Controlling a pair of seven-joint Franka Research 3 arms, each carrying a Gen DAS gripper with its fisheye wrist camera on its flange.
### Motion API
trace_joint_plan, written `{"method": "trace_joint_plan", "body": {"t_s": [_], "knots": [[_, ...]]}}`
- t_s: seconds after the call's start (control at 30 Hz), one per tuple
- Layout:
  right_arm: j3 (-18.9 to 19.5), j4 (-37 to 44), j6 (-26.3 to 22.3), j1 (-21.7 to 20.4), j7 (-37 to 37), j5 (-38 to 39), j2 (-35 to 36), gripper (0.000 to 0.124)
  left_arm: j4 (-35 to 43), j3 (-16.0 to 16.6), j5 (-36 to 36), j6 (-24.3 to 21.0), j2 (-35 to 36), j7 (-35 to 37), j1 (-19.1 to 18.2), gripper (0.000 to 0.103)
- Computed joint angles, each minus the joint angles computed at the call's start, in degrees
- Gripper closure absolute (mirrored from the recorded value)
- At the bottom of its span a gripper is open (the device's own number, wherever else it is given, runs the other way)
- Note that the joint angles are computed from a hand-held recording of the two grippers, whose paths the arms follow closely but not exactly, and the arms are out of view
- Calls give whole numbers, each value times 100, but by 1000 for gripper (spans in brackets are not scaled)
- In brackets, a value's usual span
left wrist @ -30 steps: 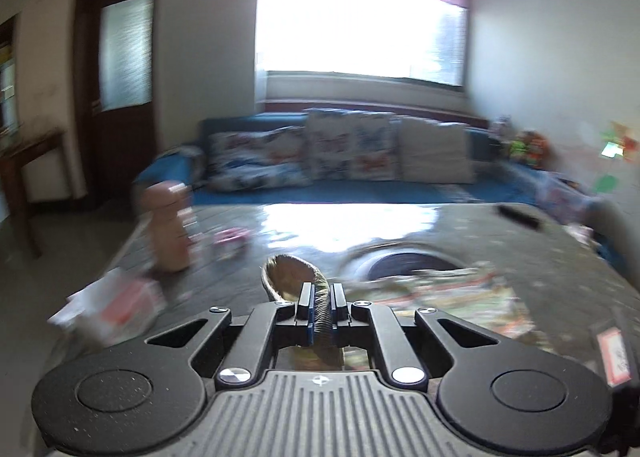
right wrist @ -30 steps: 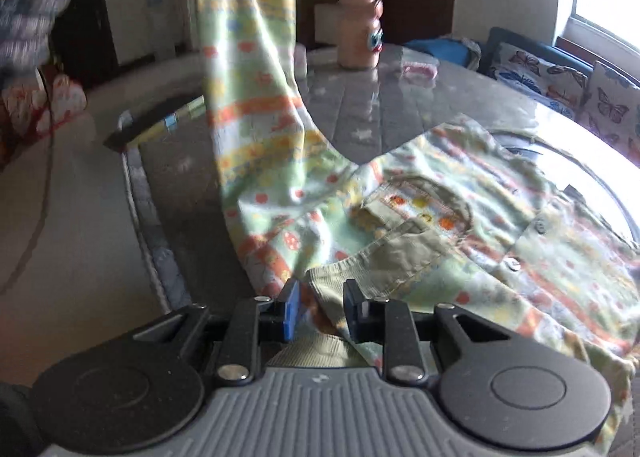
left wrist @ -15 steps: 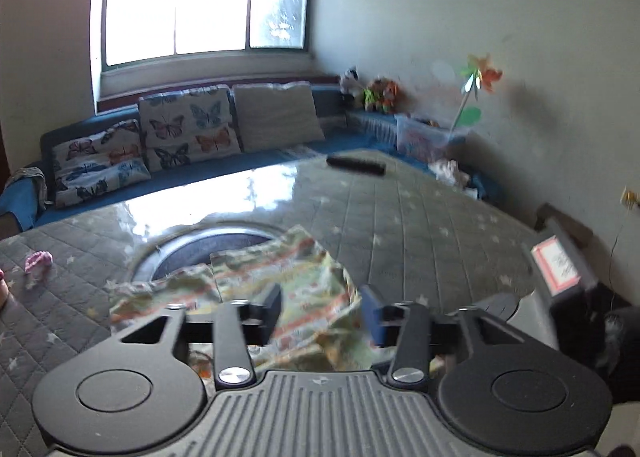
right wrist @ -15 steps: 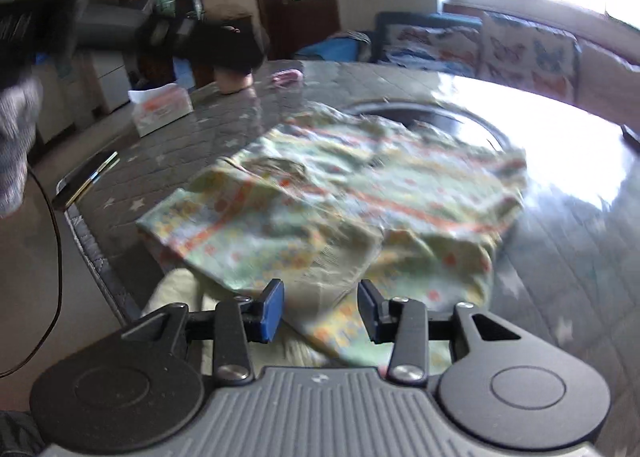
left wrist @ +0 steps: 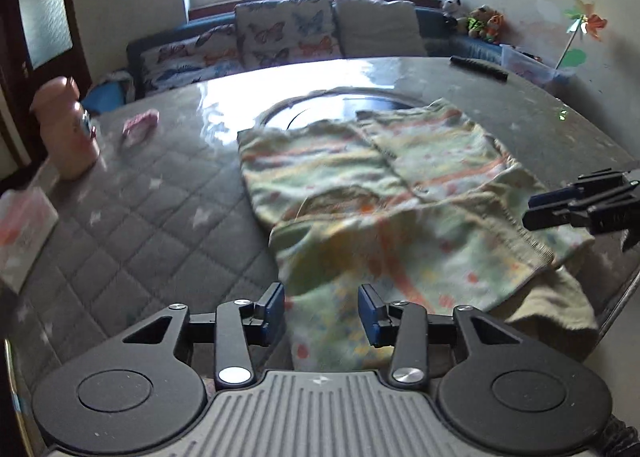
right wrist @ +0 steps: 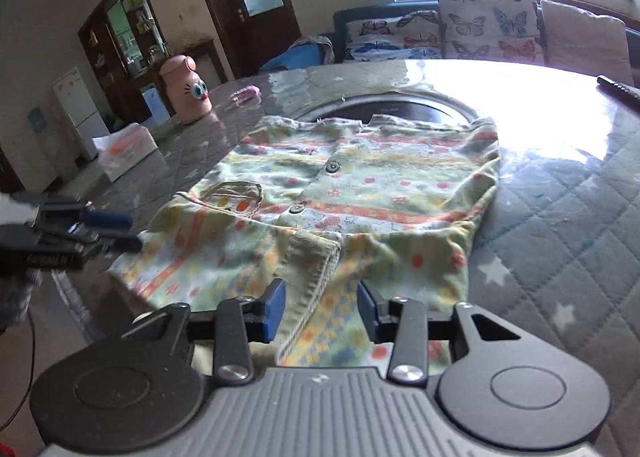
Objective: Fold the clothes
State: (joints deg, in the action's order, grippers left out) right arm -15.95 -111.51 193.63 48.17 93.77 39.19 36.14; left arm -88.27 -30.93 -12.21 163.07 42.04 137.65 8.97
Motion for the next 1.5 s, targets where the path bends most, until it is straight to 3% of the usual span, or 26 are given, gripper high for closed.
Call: {"method": "trace_joint_plan", "body": {"t_s": [0.07, 0.2, 0.43, 0.5, 0.57, 0.73, 0.87, 0.97, 1.03, 1.23, 1.4, 1.5], "knots": [[-130, 221, -211, 71, 72, 2, 164, 98, -8, -42, -55, -60, 22, -8, 63, 63], [-822, 385, -506, 663, 497, -100, 413, 120, 25, -43, -102, -198, 35, 45, 81, 67], [-2501, 53, -584, 2161, 1152, -348, 623, 124, 382, -296, -419, -239, 195, 287, 131, 72], [-2401, 2, -524, 2051, 1236, -461, 518, 122, 624, -243, -438, -298, 324, 269, 2, 72], [-1874, 31, -401, 1544, 1273, -527, 347, 115, 926, -120, -412, -416, 490, 171, -179, 77], [-1104, 395, -416, 784, 1354, -567, 503, 102, 1502, 208, -293, -663, 828, -91, -564, 77], [-1197, 562, -499, 871, 1615, -643, 721, 99, 1764, 418, -160, -755, 987, -311, -747, 77], [-1450, 569, -595, 1109, 1715, -727, 778, 116, 1794, 484, -88, -782, 1002, -427, -785, 77], [-1673, 543, -636, 1298, 1822, -810, 818, 117, 1704, 380, -126, -706, 947, -370, -705, 77], [-2937, 366, -785, 2411, 2256, -819, 1129, 118, 1808, 358, -85, -639, 980, -356, -734, 76], [-2985, 424, -1114, 2365, 2603, -1126, 1238, 116, 2030, 610, 105, -747, 1136, -648, -957, 76], [-3003, 403, -1176, 2357, 2764, -1356, 1244, 113, 1834, 574, 173, -600, 1027, -643, -922, 69]]}}
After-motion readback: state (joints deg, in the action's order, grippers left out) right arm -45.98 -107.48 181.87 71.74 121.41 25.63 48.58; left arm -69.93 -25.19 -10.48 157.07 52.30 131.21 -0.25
